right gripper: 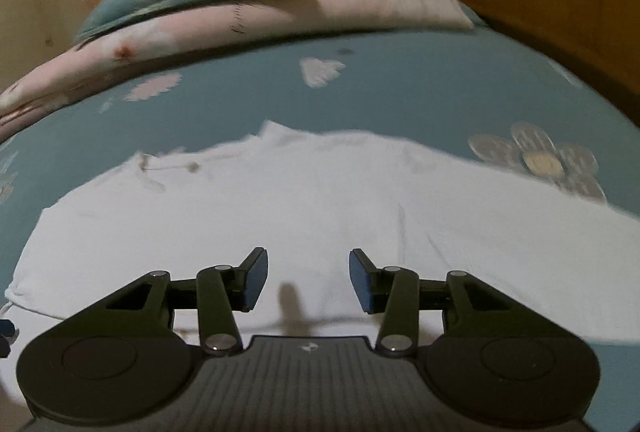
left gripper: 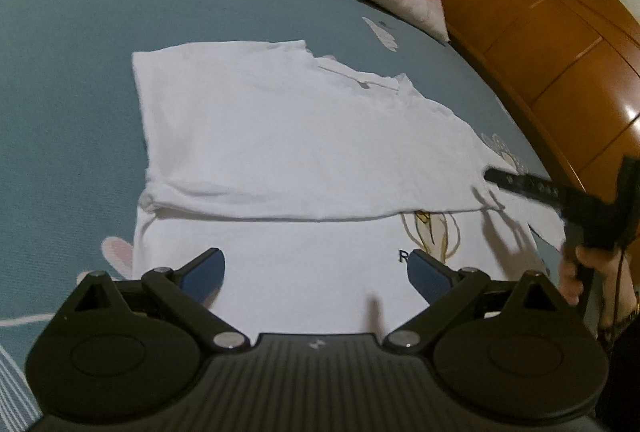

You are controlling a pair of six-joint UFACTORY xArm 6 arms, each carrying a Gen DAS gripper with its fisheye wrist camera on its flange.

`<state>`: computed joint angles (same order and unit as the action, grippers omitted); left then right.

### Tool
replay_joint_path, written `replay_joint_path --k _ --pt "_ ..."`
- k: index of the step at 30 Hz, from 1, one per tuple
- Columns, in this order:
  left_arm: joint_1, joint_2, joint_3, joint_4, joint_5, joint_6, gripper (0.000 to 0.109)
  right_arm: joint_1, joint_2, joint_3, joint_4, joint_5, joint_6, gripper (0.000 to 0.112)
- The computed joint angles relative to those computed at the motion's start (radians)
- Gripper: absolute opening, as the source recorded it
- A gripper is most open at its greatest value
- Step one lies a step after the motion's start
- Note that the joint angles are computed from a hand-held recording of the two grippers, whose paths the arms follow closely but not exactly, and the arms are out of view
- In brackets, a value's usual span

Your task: Fold clothes

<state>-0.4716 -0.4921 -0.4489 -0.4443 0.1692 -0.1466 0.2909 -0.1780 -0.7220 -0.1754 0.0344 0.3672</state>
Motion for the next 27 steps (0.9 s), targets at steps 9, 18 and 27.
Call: replay_joint_path --k 9,18,27 --pt "0.004 0.019 -0.008 0.055 0.008 -0.033 0.097 -0.030 0.190 -0.221 -0.410 0.140 0.364 0.051" --pt "-0.025 0.028 -0.024 0.063 0.011 -0.012 0.097 -0.007 0.076 -0.081 -0.264 0.098 0.244 0.058" --pt "-0.027 0.045 -0.035 0.240 0.021 -0.136 0.097 0.019 0.021 -0.038 -0.240 0.097 0.257 0.064"
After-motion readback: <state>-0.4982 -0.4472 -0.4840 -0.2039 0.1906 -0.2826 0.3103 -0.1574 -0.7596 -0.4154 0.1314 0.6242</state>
